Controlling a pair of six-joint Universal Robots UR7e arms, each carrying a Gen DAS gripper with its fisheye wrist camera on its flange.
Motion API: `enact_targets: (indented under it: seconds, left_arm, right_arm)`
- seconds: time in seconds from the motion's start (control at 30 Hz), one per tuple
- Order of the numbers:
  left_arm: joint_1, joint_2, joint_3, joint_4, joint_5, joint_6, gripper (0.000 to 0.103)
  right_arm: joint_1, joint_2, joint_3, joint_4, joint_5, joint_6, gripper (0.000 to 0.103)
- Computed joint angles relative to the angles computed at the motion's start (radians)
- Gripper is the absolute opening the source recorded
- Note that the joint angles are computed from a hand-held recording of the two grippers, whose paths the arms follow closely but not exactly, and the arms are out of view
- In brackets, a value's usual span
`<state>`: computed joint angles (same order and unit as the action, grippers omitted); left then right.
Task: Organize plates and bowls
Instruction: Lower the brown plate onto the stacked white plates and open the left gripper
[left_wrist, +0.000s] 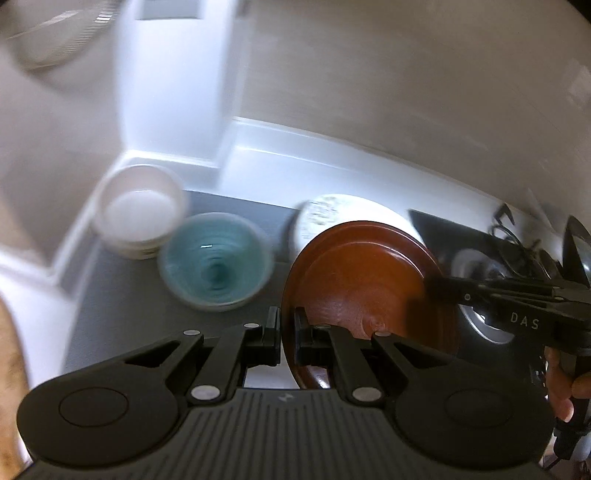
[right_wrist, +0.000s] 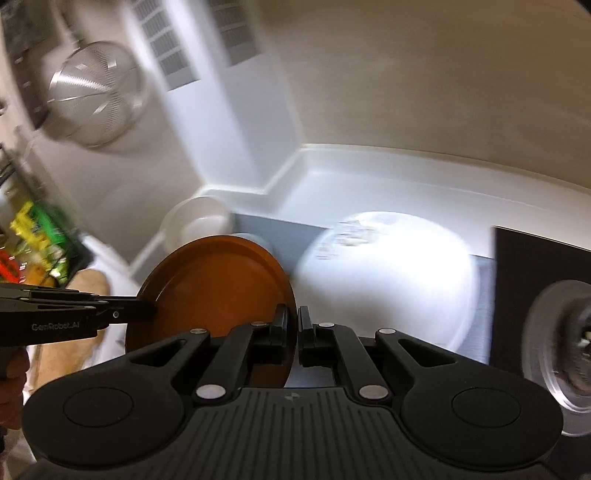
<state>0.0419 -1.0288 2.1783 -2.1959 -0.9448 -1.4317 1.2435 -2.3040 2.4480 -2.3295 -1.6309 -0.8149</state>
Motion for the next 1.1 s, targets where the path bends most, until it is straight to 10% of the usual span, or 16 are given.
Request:
enact_targets:
  seconds: [0.43, 1.1]
  left_arm:
    - [0.221, 0.275, -0.17, -0.243, -0.003, 0.345, 0.007]
    - [0.373, 0.401, -0.301, -0.192, 0.007, 0.441, 0.007]
  right_arm:
    - [-0.147, 0.197, -0.043, -0.26, -0.02, -0.027, 0.006]
    - [-0.13, 0.484, -0.074, -0.514, -0.118, 0.005, 0.006]
